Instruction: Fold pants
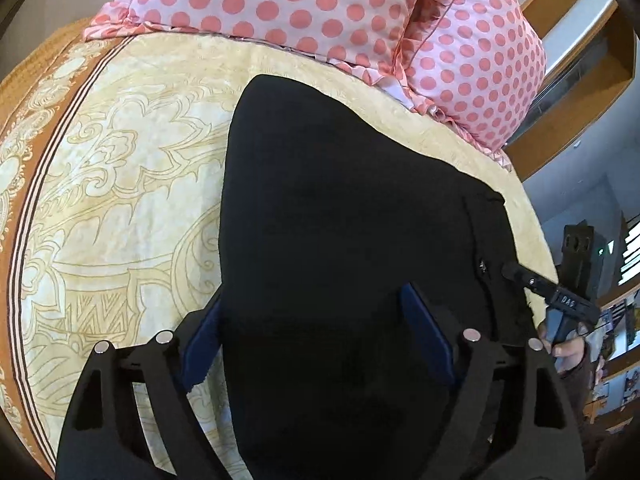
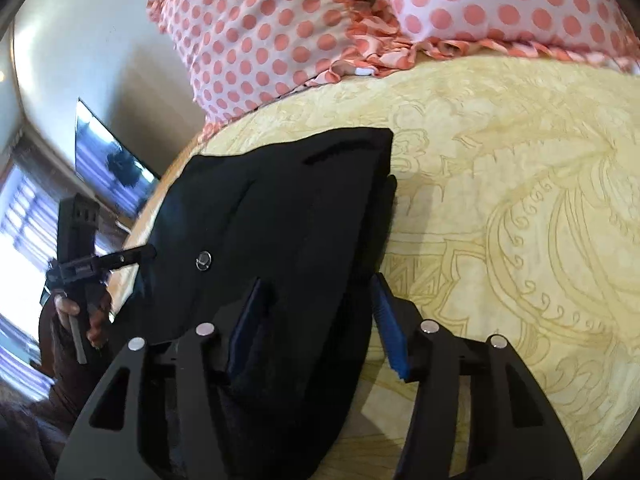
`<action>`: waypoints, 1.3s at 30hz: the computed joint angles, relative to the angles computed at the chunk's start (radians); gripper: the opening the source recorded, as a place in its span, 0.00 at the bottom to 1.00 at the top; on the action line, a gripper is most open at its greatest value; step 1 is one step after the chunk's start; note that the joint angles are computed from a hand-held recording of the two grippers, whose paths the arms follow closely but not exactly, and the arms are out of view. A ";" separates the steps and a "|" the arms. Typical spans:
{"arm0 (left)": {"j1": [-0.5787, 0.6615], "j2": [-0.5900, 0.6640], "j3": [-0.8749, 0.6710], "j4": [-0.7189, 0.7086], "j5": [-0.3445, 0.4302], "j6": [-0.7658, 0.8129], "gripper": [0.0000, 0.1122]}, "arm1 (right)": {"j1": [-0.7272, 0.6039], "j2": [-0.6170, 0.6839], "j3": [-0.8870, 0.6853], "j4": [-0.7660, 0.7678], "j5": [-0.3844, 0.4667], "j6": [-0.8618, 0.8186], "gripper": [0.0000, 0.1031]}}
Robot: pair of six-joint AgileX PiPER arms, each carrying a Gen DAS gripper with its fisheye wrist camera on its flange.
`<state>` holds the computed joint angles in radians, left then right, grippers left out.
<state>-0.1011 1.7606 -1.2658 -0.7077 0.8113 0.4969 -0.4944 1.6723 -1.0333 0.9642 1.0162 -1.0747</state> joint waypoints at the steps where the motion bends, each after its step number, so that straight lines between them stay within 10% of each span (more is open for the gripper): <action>1: -0.001 -0.001 0.000 0.001 0.001 -0.008 0.75 | 0.010 -0.012 0.014 0.001 -0.021 -0.006 0.53; 3: -0.005 0.001 -0.009 0.023 0.006 -0.020 0.71 | 0.028 -0.035 0.046 0.014 -0.046 -0.038 0.47; 5: -0.050 -0.011 -0.013 0.137 -0.035 -0.105 0.44 | 0.009 -0.024 0.039 0.045 0.022 -0.076 0.23; 7: -0.070 -0.030 -0.011 0.179 -0.045 -0.118 0.21 | -0.006 -0.028 0.033 0.061 0.059 -0.093 0.20; 10: -0.087 -0.065 0.008 0.194 -0.074 -0.115 0.13 | -0.025 -0.033 0.016 0.096 0.110 -0.109 0.18; 22: -0.192 0.115 -0.354 0.326 -0.124 -0.302 0.13 | 0.026 0.107 -0.390 0.086 0.015 0.060 0.15; 30: -0.205 0.584 -1.000 0.461 0.193 -0.567 0.23 | 0.097 0.392 -0.665 -0.235 -0.082 0.455 0.29; 36: -0.182 0.362 -0.677 0.479 0.011 -0.557 0.38 | 0.034 0.224 -0.503 -0.173 -0.165 0.403 0.69; 39: -0.152 0.180 -0.430 0.267 -0.137 -0.355 0.58 | -0.051 0.152 -0.419 0.062 0.024 0.212 0.81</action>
